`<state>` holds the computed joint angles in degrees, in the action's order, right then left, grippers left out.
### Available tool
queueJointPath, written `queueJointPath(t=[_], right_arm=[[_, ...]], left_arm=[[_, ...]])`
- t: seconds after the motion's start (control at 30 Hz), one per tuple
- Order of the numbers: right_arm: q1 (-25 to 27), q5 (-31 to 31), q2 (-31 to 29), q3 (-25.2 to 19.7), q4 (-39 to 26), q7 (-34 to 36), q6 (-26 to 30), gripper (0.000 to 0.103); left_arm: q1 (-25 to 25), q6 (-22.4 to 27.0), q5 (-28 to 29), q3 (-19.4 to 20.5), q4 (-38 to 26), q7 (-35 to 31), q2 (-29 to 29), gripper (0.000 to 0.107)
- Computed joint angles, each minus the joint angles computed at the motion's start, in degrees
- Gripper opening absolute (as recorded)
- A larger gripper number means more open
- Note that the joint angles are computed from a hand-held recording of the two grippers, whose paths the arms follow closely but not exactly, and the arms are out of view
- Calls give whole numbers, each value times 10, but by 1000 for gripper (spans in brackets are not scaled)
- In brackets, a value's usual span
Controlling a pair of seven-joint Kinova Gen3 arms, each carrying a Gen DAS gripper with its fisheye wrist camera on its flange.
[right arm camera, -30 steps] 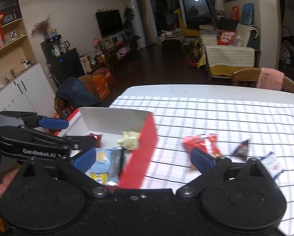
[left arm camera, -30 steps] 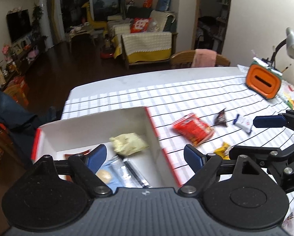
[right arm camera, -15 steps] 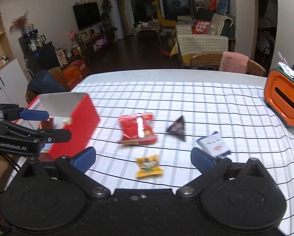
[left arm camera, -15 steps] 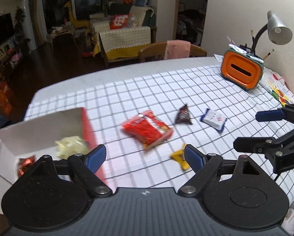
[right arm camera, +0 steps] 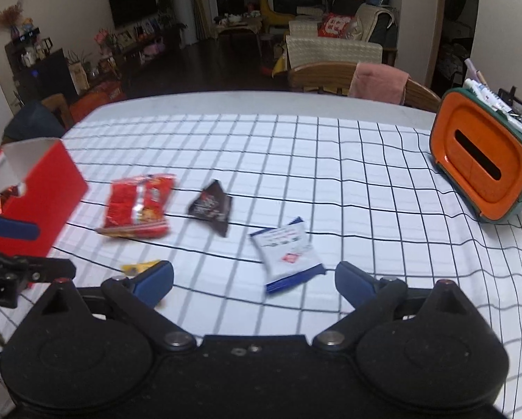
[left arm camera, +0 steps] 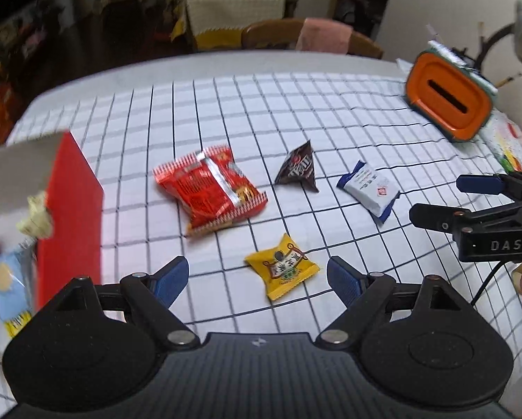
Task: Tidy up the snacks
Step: 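Withdraw both grippers from the box toward the remaining snacks, then grasp the yellow candy with the left gripper while the right grasps the white-blue biscuit pack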
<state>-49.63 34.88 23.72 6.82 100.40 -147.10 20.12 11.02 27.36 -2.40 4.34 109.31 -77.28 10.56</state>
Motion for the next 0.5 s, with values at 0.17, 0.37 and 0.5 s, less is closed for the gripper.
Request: queueJointPath(t=[0.17, 0.37, 0.5], right_arm=[[78, -56, 36, -53, -27, 106, -7, 95], [109, -105, 74, -69, -63, 206, -1, 91], [109, -130, 97, -60, -86, 249, 10, 88]], left_arm=[[43, 39, -36, -20, -46, 83, 50, 87], [53, 94, -37, -21, -105, 135, 104, 87], [53, 138, -27, -23, -150, 164, 141, 87]])
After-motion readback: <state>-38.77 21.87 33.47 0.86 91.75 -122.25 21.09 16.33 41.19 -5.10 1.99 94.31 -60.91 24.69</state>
